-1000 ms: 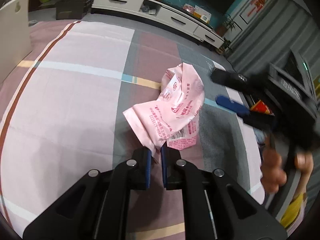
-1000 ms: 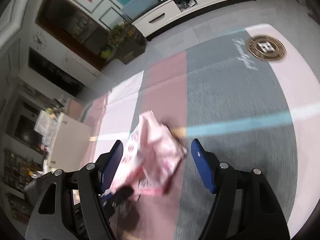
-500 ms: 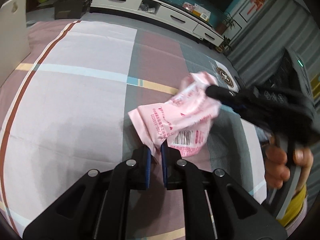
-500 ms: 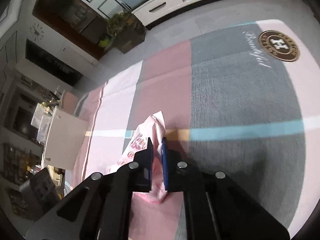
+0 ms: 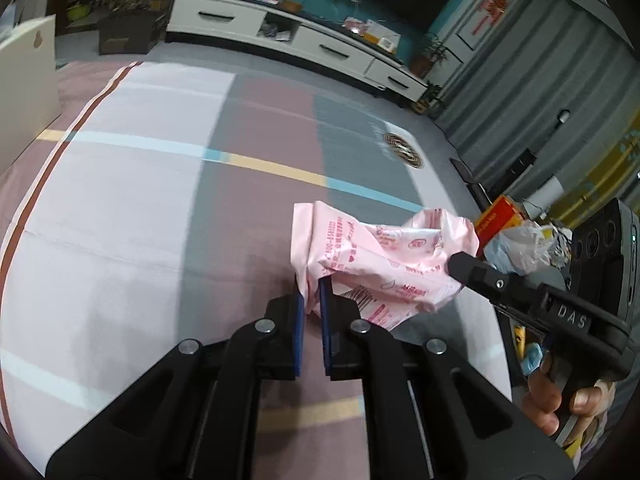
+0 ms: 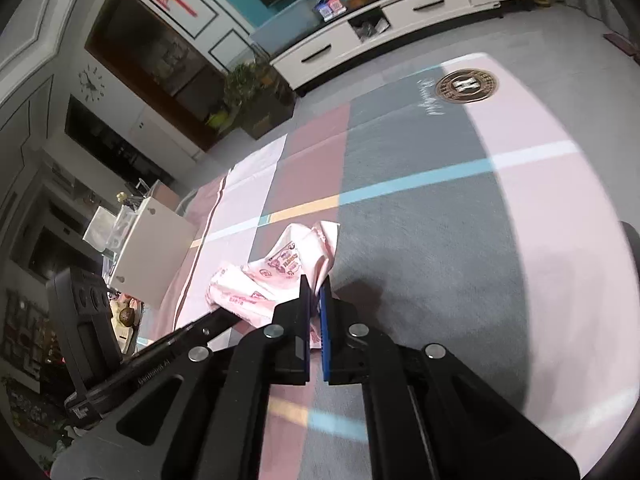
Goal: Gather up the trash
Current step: 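Carry the pink plastic bag over the black bin with the left gripper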
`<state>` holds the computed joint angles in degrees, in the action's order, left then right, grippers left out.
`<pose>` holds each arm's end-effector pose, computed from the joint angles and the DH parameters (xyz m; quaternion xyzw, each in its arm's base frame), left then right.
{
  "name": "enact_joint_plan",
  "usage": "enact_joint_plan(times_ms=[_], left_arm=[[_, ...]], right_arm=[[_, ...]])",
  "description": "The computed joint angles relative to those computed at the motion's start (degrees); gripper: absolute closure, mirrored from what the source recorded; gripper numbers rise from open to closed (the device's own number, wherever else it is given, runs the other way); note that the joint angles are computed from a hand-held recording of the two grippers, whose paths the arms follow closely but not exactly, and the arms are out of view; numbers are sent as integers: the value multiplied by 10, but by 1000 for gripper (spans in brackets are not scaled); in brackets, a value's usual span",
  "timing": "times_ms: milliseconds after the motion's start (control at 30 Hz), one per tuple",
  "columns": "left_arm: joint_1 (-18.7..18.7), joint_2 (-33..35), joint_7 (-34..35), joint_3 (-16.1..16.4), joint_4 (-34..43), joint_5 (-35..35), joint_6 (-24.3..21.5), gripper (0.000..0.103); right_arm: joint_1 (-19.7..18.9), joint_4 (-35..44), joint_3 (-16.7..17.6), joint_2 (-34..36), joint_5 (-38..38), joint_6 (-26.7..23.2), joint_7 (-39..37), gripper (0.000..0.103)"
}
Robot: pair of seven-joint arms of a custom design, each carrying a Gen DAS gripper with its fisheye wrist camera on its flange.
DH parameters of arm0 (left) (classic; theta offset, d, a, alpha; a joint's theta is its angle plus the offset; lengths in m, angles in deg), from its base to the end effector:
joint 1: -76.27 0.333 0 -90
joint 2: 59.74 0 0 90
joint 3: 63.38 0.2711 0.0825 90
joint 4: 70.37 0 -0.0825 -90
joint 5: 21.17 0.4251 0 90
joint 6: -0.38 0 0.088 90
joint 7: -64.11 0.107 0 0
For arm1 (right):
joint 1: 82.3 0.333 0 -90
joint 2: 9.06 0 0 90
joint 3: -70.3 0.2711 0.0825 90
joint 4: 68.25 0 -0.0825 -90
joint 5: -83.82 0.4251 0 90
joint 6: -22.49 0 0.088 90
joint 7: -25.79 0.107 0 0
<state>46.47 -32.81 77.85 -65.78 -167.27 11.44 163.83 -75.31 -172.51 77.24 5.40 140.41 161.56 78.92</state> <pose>0.6013 -0.4090 0.3367 -0.7470 0.5566 -0.3484 0.1041 0.6606 0.1630 0.3760 -0.7094 0.5724 0.0838 0.4026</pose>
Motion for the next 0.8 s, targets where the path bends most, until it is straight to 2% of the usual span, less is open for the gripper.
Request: enact_joint_plan(times_ms=[133, 467, 700, 800], left_arm=[[-17, -5, 5, -7, 10, 14, -11, 95], [-59, 41, 62, -34, 117, 32, -81, 96], [-88, 114, 132, -45, 240, 0, -129, 96], [-109, 167, 172, -46, 327, -16, -167, 96]], right_arm=[[-9, -61, -10, -57, 37, 5, -31, 98], [-8, -182, -75, -174, 99, 4, -76, 98], [-17, -244, -117, -236, 124, 1, -100, 98], [-20, -264, -130, -255, 123, 10, -105, 98]])
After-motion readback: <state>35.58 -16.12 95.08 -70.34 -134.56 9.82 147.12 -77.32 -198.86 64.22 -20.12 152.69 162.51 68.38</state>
